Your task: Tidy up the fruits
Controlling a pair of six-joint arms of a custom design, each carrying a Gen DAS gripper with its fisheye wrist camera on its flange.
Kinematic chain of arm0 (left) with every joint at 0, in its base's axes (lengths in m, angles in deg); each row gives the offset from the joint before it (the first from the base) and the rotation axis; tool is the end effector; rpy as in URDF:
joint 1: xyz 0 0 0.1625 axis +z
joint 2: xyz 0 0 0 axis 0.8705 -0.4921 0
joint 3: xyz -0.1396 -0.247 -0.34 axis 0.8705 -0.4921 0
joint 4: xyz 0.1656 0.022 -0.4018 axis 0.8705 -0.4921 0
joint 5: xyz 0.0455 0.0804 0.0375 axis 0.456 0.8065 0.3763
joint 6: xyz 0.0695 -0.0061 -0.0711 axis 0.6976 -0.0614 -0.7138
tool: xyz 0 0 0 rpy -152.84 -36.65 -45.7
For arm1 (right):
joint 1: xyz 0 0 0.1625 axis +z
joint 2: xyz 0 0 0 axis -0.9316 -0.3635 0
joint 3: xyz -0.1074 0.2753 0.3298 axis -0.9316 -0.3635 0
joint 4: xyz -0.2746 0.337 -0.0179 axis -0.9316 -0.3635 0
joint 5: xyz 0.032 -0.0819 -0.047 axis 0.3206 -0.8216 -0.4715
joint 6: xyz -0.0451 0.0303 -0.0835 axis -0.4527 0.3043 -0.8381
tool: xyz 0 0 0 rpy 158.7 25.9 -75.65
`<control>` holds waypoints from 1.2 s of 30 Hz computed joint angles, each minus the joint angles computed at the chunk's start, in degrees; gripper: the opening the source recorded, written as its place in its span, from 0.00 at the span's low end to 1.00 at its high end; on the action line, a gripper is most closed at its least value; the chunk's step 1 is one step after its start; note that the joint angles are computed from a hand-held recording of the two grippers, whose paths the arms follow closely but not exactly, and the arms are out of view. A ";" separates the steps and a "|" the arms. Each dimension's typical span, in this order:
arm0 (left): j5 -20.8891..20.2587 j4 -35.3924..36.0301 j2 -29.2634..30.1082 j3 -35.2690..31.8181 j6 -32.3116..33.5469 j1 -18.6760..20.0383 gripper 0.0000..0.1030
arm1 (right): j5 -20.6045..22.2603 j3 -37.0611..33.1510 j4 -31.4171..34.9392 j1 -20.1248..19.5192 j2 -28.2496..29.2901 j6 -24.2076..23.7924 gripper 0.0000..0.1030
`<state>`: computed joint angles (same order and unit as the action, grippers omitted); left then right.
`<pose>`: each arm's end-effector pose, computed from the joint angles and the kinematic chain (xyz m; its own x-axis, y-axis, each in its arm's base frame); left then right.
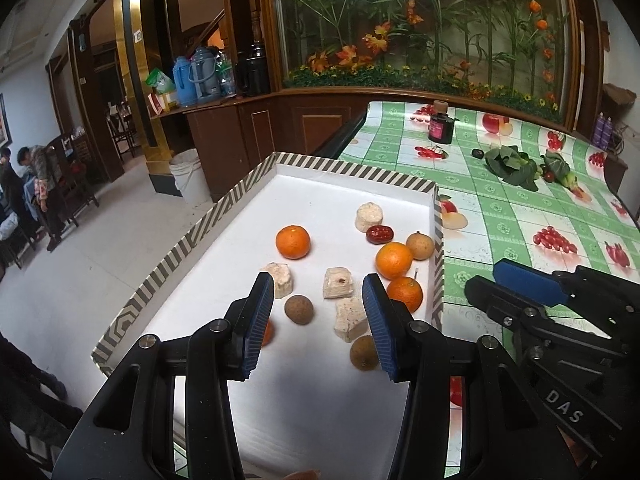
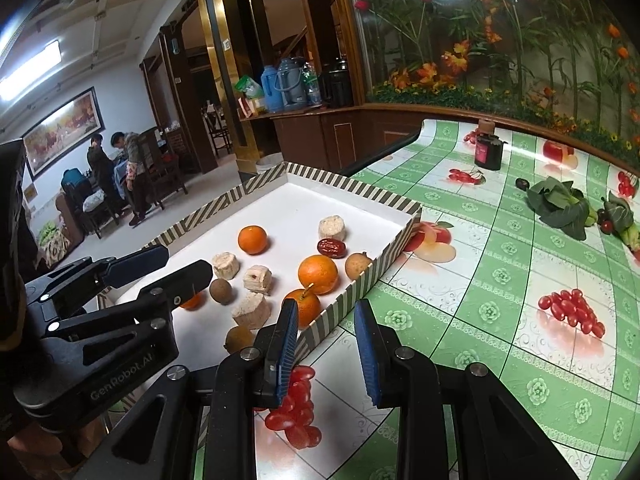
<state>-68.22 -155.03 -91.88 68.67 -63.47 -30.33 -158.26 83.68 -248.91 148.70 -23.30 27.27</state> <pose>-0.2960 -0.4362 -0.0199 -0.6359 -0.2173 -0.7406 0.5024 0.6118 -0.6109 0.0561 -0.4863 0.1935 -0.6668 -0.5802 0.4677 -0.7441 0.5532 -0.3746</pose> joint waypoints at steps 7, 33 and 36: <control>-0.01 -0.17 0.06 -0.10 0.11 0.05 0.45 | -0.98 -0.30 0.38 0.23 0.56 0.19 0.27; -0.52 1.04 -0.33 -0.37 0.07 0.59 0.45 | -2.64 -0.76 1.63 0.48 1.19 0.21 0.27; -0.53 0.97 -0.35 -0.33 0.03 0.58 0.45 | -2.84 -0.80 1.79 0.54 1.23 0.25 0.27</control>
